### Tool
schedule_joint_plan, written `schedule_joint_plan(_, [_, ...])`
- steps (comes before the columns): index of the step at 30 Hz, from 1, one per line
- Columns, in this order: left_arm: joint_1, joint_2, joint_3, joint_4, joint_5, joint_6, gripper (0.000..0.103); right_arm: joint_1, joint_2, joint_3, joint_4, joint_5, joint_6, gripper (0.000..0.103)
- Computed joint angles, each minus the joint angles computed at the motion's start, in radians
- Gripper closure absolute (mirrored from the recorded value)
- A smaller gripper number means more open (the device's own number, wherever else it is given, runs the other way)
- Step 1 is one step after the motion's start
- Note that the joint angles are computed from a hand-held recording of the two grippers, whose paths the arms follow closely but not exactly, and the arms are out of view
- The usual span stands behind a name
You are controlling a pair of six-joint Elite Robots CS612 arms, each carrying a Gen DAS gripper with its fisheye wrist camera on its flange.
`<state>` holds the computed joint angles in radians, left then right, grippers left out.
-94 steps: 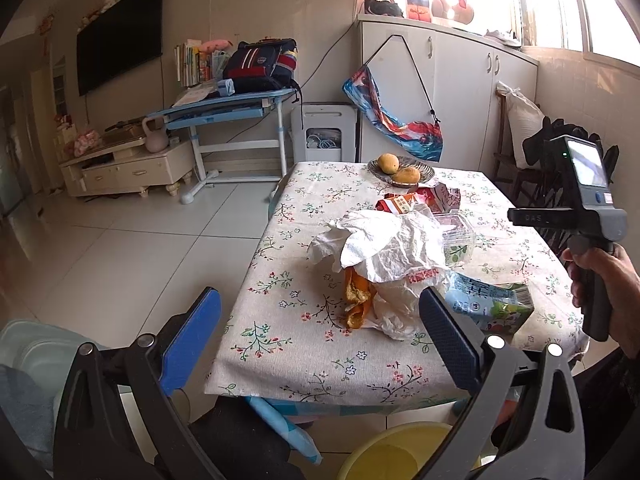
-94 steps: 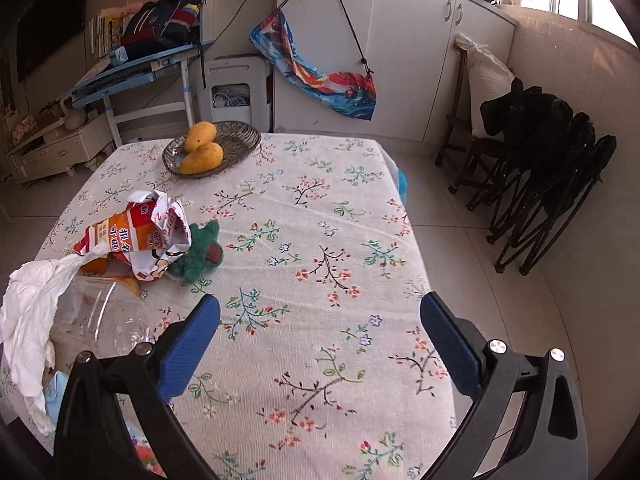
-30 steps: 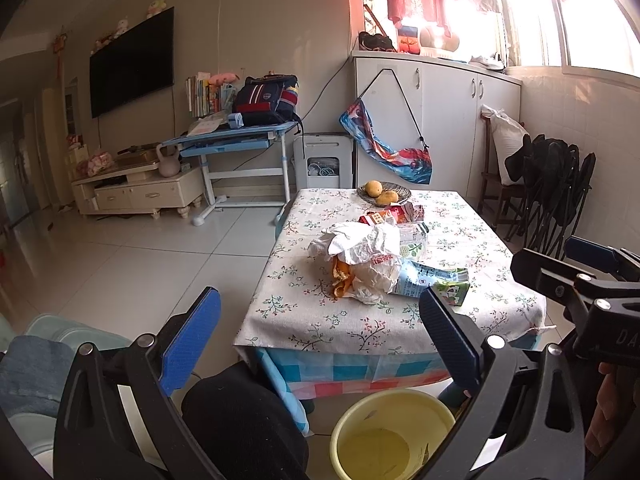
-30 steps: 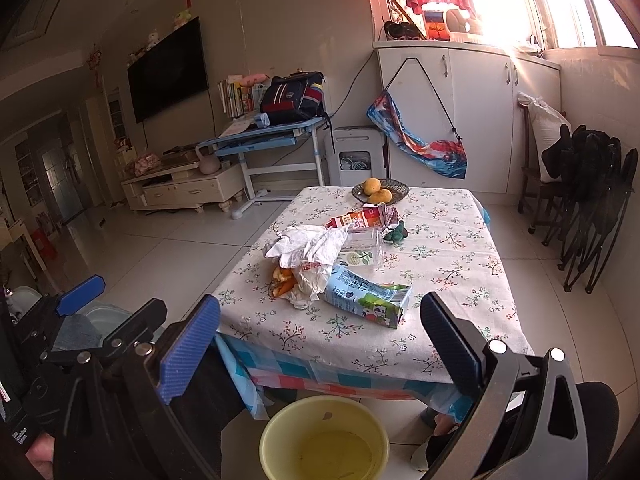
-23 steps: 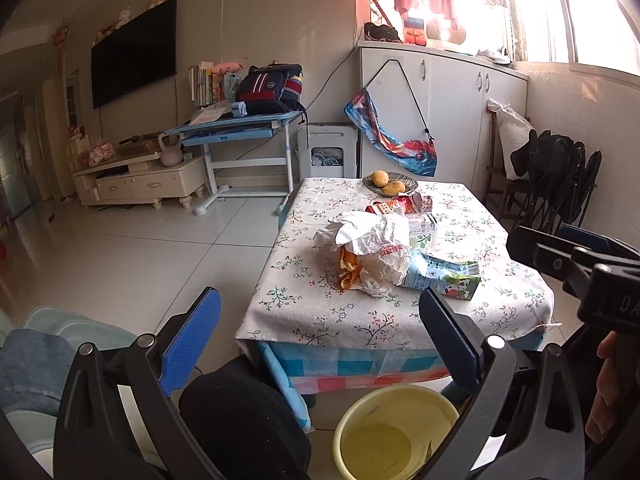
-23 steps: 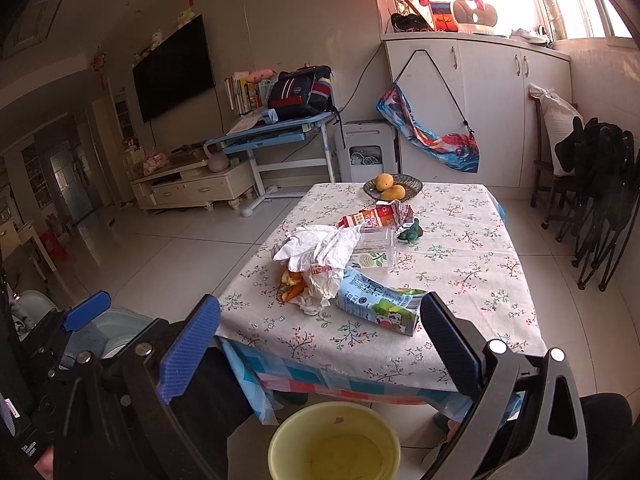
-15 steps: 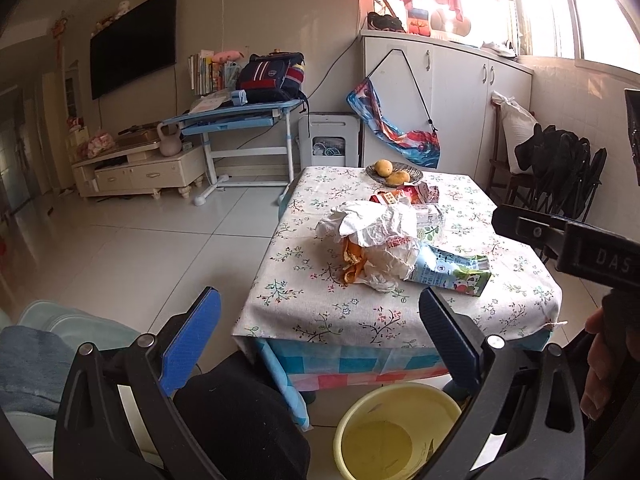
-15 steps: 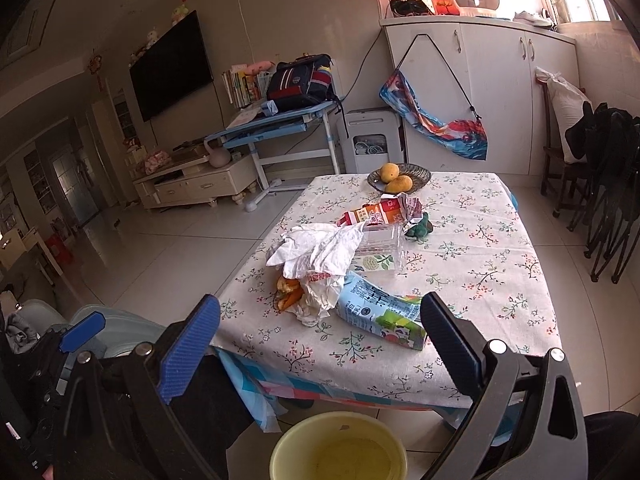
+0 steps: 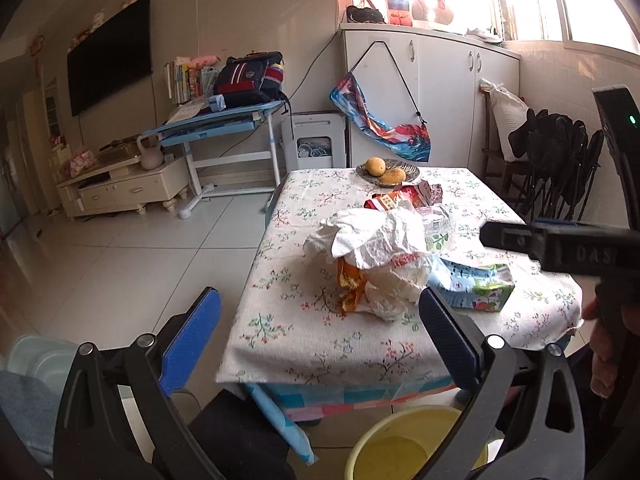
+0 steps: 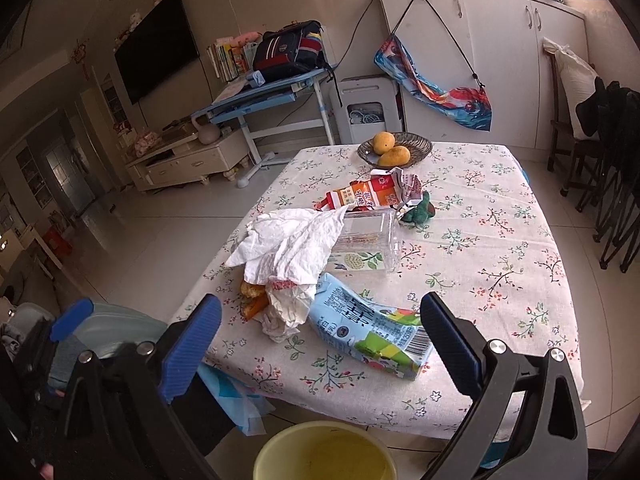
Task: Collect trash
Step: 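Move both tools toward the pile of trash on the table, then grasp the white tissue with the left gripper while the right gripper grasps the blue milk carton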
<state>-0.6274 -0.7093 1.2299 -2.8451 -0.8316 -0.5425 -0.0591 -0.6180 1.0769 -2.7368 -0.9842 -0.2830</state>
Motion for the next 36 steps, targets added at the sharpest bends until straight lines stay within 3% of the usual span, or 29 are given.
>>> schedule_joint_plan(4, [0.048,0.064,-0.122,0.013,-0.084,0.036,0.007,-0.006,0.016,-0.013,0.021,-0.026,-0.020,0.007])
schedule_joint_plan(7, [0.078,0.134,-0.252,0.073,-0.137,0.114,0.007,-0.011,0.025,-0.019,0.026,-0.021,-0.010,0.007])
schedule_joint_plan(11, [0.105,0.233,-0.446,0.224,-0.191,0.214,0.007,-0.009,0.036,-0.031,0.018,-0.016,-0.019,0.007])
schedule_joint_plan(15, [0.125,0.316,-0.603,0.338,-0.249,0.246,0.008,-0.010,0.045,-0.043,0.030,-0.005,-0.015,0.007])
schedule_joint_plan(16, [0.130,0.331,-0.631,0.358,-0.272,0.244,0.016,-0.010,0.048,-0.047,0.035,-0.002,-0.013,0.007])
schedule_joint_plan(17, [0.136,0.344,-0.660,0.386,-0.304,0.238,0.032,-0.010,0.051,-0.052,0.040,0.002,-0.009,0.007])
schedule_joint_plan(18, [0.144,0.359,-0.692,0.416,-0.347,0.232,0.039,-0.011,0.054,-0.056,0.045,0.005,-0.007,0.007])
schedule_joint_plan(20, [0.154,0.378,-0.732,0.448,-0.396,0.223,0.067,-0.012,0.057,-0.059,0.046,0.010,-0.003,0.007])
schedule_joint_plan(23, [0.156,0.358,-0.688,0.391,-0.415,0.224,0.082,-0.013,0.058,-0.059,0.040,0.019,0.004,0.007])
schedule_joint_plan(26, [0.159,0.336,-0.647,0.351,-0.425,0.222,0.090,-0.014,0.059,-0.060,0.046,0.022,0.004,0.007])
schedule_joint_plan(31, [0.163,0.288,-0.564,0.273,-0.446,0.201,0.093,-0.014,0.058,-0.058,0.043,0.022,0.001,0.007])
schedule_joint_plan(36, [0.156,0.206,-0.427,0.145,-0.408,0.158,0.093,-0.014,0.057,-0.057,0.041,0.017,-0.017,0.007])
